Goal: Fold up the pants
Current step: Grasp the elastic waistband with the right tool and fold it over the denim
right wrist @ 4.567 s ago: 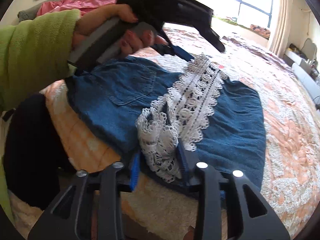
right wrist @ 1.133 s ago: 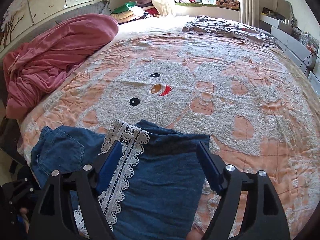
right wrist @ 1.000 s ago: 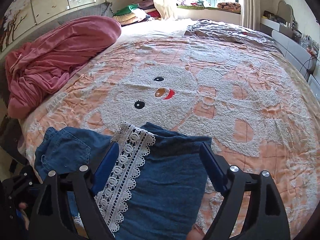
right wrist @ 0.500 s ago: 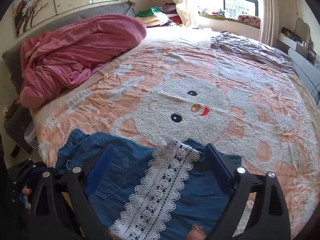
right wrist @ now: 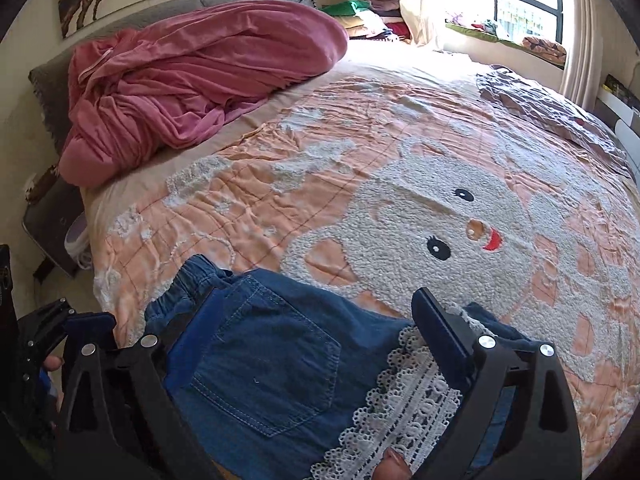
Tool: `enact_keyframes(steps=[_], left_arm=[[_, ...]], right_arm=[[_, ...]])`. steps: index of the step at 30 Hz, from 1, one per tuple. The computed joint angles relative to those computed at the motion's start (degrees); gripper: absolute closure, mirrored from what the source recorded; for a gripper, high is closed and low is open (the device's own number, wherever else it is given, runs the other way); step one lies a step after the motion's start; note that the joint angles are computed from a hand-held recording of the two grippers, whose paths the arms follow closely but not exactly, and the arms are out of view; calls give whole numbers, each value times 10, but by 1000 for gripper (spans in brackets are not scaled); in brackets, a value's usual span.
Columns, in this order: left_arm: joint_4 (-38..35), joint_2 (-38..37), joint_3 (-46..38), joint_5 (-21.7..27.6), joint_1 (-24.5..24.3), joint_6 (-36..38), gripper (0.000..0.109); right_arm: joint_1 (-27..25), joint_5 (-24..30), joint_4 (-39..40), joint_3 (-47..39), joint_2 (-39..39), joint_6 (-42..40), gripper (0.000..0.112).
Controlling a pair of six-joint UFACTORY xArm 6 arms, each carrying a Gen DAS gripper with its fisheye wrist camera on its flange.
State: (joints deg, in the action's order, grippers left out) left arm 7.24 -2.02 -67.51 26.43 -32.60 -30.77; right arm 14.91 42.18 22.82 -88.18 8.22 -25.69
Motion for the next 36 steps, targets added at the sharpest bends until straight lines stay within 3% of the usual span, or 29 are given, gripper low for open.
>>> enact_keyframes(steps=[13, 19, 24, 26, 29, 31, 36], left_arm=[[-114, -12, 46, -15, 21, 39, 15], [-157, 8, 30, -10, 10, 65, 15], [-172, 25, 14, -13, 5, 76, 15], [-169, 32, 7, -12, 5, 70, 15], [-176, 41, 0, -14, 6, 60, 15], [-196, 47, -2, -21, 6, 66, 15], [-188, 58, -13, -34, 5, 39, 22]], right_arm=[[40, 74, 6, -95, 77, -53, 18], [54, 171, 17, -211, 162, -64, 19], [67, 234, -22, -300, 230, -50, 23], [66, 281, -26, -351, 266, -39, 29], [57, 358, 0, -429, 319, -11, 49], [56, 353, 18, -412, 310, -19, 63], [51, 282, 49, -299, 236, -48, 77]])
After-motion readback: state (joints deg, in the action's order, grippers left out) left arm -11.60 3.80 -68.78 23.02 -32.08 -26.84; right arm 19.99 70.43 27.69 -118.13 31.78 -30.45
